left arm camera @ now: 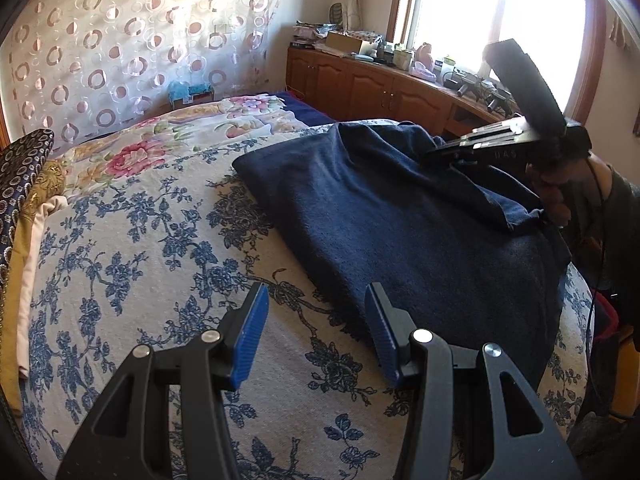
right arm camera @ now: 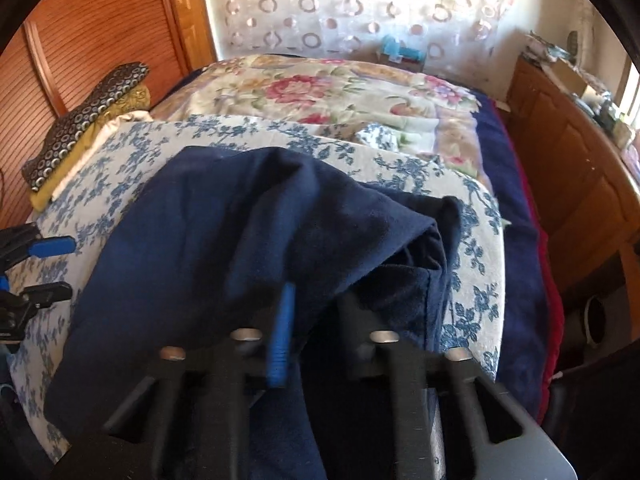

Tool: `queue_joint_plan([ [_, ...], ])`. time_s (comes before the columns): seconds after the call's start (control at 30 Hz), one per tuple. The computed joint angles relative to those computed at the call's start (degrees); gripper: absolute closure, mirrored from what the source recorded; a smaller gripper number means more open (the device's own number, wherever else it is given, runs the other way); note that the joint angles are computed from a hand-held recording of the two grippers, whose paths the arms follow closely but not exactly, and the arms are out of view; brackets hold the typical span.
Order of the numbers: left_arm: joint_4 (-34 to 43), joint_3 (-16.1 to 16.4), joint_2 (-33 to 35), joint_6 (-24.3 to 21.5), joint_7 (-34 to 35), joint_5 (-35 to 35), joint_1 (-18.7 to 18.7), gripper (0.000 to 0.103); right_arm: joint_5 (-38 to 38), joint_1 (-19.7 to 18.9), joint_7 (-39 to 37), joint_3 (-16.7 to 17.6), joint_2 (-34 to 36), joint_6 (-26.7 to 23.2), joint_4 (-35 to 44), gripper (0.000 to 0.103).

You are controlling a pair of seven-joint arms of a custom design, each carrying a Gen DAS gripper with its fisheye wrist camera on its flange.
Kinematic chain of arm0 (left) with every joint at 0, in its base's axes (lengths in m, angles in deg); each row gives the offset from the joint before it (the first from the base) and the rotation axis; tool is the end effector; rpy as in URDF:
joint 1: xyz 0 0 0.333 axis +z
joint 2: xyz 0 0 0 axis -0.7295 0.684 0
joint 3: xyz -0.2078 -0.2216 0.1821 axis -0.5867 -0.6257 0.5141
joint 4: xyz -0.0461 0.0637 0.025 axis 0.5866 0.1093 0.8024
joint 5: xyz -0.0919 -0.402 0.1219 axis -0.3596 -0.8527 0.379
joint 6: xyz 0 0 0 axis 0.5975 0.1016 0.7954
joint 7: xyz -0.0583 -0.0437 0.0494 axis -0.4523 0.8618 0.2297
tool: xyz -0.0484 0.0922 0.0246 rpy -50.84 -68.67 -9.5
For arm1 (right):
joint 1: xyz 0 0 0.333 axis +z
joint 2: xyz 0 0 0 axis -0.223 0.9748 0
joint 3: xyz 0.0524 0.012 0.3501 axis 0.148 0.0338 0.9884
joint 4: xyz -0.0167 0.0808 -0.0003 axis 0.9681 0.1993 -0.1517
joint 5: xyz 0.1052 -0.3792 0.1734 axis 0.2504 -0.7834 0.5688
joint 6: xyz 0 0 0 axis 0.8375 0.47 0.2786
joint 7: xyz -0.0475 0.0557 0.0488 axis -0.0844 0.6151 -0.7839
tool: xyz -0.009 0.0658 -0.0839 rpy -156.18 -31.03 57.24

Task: Fold small clothes
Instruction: 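Grasp the folded navy shirt's edge with the right tool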

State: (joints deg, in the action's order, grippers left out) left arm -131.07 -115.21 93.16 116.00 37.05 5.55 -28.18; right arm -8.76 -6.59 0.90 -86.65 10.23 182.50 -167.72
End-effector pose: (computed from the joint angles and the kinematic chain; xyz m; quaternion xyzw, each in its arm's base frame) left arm 0.6620 -0.2660 0.3482 -0.4164 0.8211 -0.3743 0.1109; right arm 0.6882 0.0792 0.3764 -0.7709 0.5654 -0.1643 0.2432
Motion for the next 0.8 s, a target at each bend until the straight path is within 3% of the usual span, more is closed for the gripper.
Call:
queue_joint_plan([
  [0.03, -0.04, 0.18, -0.05, 0.04, -0.09, 0.04, -0.16, 0.054, 1.85, -1.68, -3.66, 1.78, -0.31, 0.29, 0.11, 0.098],
  [0.2, 0.03, 0.51, -0.03, 0.06, -0.42, 0.14, -0.43, 0.054, -0.92, -0.14, -1.73, -1.24, -0.81, 2.82, 0.98, 0.100],
  [0.3, 0.19, 1.81, -0.26, -0.34, -0.80, 0.36, -1.57, 0.054, -7.07, 2.79, 4.74, -6.41, 0.19, 4.11, 2.61, 0.100],
  [0.43, -0.11, 2.17, -0.60, -0.25, -0.82, 0.10, -2.04, 0.054, -12.53, 4.13, 12.94, -10.79, 3.28, 3.43, 6.03, 0.100],
  [0.5, -0.45, 2.08, -0.89, -0.08, -0.85, 0.00, -1.99, 0.054, -15.56, 5.59, 17.77, -13.39, 4.31, 3.91, 6.57, 0.092],
  [0.53, -0.51, 2.30, -1.05, -0.02, -1.01, -0.02, -2.19, 0.054, -16.82, 6.09, 19.86, -14.31, 4.47, 3.61, 6.63, 0.076],
  [0.57, -0.64, 2.45, -1.25, 0.09, -1.17, -0.04, -2.34, 0.054, -17.44, 5.80, 20.90, -14.17, 4.37, 3.68, 6.50, 0.058],
  [0.8, -2.82, 2.00, -3.11, 2.01, -2.58, 0.74, -2.33, 0.054, -13.34, -0.17, 16.32, -6.47, -2.97, 10.39, -4.01, 0.056],
])
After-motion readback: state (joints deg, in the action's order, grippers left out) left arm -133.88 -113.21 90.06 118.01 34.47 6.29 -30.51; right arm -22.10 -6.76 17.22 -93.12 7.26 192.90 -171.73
